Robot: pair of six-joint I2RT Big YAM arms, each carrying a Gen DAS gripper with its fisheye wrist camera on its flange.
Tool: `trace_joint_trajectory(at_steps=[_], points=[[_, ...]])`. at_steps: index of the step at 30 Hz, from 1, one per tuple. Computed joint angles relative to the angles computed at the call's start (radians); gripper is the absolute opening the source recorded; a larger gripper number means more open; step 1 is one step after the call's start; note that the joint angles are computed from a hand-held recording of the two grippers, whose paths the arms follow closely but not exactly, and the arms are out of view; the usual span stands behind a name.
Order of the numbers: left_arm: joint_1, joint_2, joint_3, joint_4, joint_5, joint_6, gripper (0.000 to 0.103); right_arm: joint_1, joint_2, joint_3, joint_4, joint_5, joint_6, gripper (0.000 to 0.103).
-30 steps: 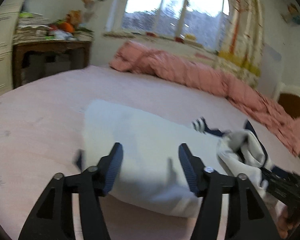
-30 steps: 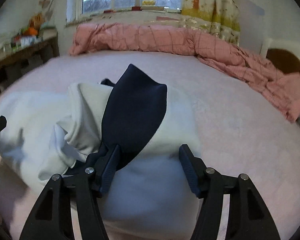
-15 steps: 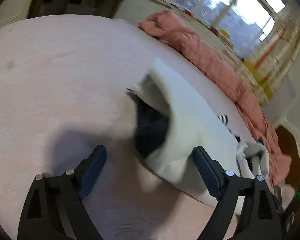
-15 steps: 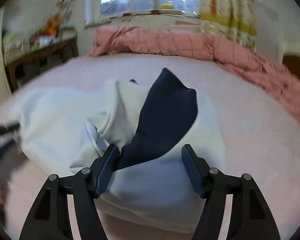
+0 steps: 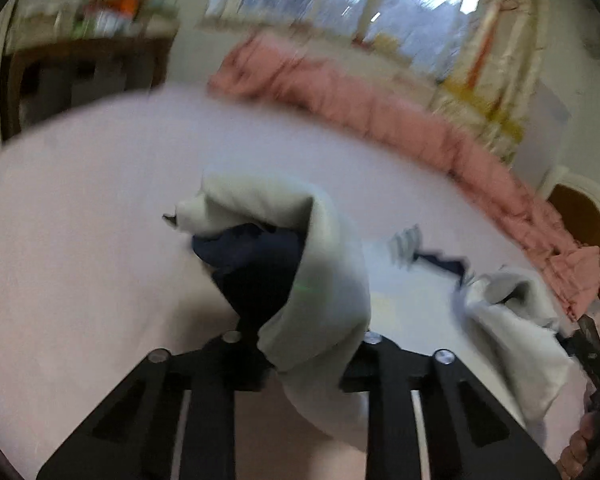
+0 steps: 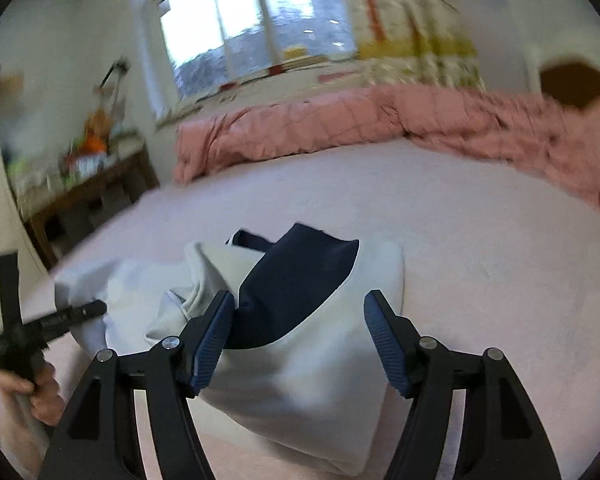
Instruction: Fold large clothes
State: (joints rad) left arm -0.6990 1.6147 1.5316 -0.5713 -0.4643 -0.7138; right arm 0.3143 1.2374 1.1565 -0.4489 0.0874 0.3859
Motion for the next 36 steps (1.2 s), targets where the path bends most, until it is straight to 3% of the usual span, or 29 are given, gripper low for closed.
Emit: trace_joint_trajectory(at_steps=[3,5,7,9,10,12,13,15,17,20,22,26,28,32,35,36], points=[[-0.043,-0.014,0.007,0.107,-0.05,0.094,0.018,-0.056,0.027,0.0,-0.013,-0.139,0.048,0.07],[-0.068,-0.009,0.026,0.16,-0.065,0.166,0.017,-0.084,0.072,0.007,-0.012,-0.299,0.08,0.071],[-0.096,-0.006,0.036,0.213,-0.071,0.232,0.017,-0.069,0.088,0.004,0.01,-0.292,0.094,0.071],[-0.115,-0.006,0.039,0.246,-0.063,0.262,0.017,-0.033,0.094,0.022,-0.021,-0.247,0.009,0.071],[-0.12,-0.004,0.043,0.259,-0.047,0.276,0.017,-0.025,0.096,0.022,-0.024,-0.281,-0.023,0.071],[-0.129,0.002,0.051,0.286,-0.018,0.317,0.017,-0.031,0.11,0.029,-0.033,-0.44,-0.053,0.071],[-0.133,0.006,0.056,0.298,0.002,0.345,0.017,-0.027,0.111,0.03,-0.037,-0.46,-0.055,0.071],[-0.145,0.026,0.081,0.303,0.053,0.4,0.017,-0.02,0.103,0.028,-0.037,-0.409,-0.032,0.07],[-0.159,0.048,0.101,0.305,0.107,0.468,0.017,-0.057,0.082,0.009,-0.014,-0.465,0.044,0.069],[-0.182,0.101,0.159,0.255,0.155,0.539,0.017,-0.134,0.0,-0.061,0.103,-0.529,0.186,0.069],[-0.198,0.14,0.198,0.213,0.154,0.559,0.017,-0.187,-0.061,-0.091,0.118,-0.473,0.221,0.069],[-0.214,0.183,0.222,0.156,0.189,0.596,0.017,-0.248,-0.148,-0.119,0.02,-0.104,0.259,0.069],[-0.224,0.206,0.243,0.107,0.2,0.647,0.017,-0.279,-0.148,-0.123,-0.01,-0.074,0.277,0.069],[-0.252,0.279,0.32,0.006,0.132,0.682,0.018,-0.272,-0.128,-0.12,0.02,-0.152,0.272,0.069],[-0.244,0.27,0.309,0.023,0.172,0.64,0.021,-0.149,-0.09,-0.051,-0.065,0.053,0.097,0.069],[-0.241,0.263,0.294,0.037,0.189,0.625,0.021,-0.119,-0.078,-0.039,-0.061,0.078,0.059,0.069]])
